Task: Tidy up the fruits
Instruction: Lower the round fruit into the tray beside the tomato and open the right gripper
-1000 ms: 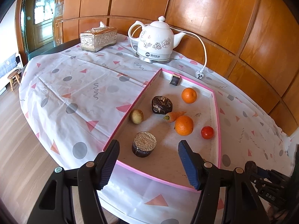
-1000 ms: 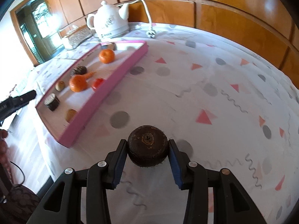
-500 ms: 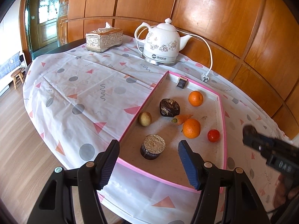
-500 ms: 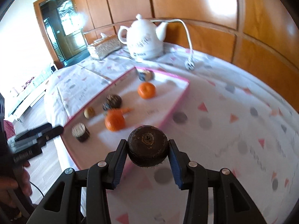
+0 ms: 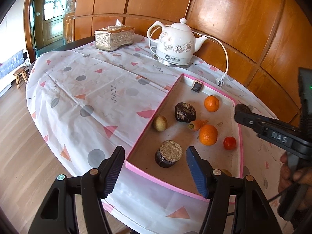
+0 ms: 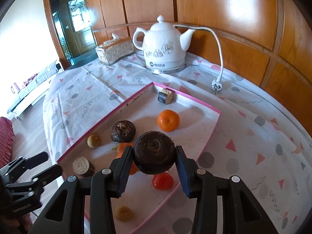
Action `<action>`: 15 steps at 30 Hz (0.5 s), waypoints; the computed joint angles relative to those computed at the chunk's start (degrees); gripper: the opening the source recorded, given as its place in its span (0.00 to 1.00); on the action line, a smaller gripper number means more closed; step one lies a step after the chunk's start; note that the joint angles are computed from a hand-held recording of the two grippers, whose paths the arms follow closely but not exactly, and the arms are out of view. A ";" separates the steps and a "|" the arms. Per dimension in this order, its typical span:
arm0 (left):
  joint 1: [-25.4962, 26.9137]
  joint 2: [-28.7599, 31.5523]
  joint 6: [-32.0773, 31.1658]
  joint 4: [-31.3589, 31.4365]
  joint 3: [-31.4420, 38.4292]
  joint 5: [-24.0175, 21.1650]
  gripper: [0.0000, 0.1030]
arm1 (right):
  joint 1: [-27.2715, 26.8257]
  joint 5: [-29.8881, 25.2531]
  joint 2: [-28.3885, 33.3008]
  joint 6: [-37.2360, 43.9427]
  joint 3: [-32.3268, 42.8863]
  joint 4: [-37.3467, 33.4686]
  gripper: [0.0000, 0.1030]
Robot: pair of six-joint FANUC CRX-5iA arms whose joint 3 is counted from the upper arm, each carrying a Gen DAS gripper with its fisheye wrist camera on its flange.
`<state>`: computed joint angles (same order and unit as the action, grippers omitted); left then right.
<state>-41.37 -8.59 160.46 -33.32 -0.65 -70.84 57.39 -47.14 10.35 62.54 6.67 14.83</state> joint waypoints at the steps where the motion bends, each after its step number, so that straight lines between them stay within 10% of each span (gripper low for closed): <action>1: -0.01 -0.01 0.09 -0.10 -0.01 -0.13 0.64 | -0.03 -0.07 0.37 -0.02 0.22 -0.01 0.43; 15: 0.18 0.33 -0.72 0.21 0.31 -0.29 0.64 | 0.03 -2.18 3.91 -1.04 1.72 2.63 0.47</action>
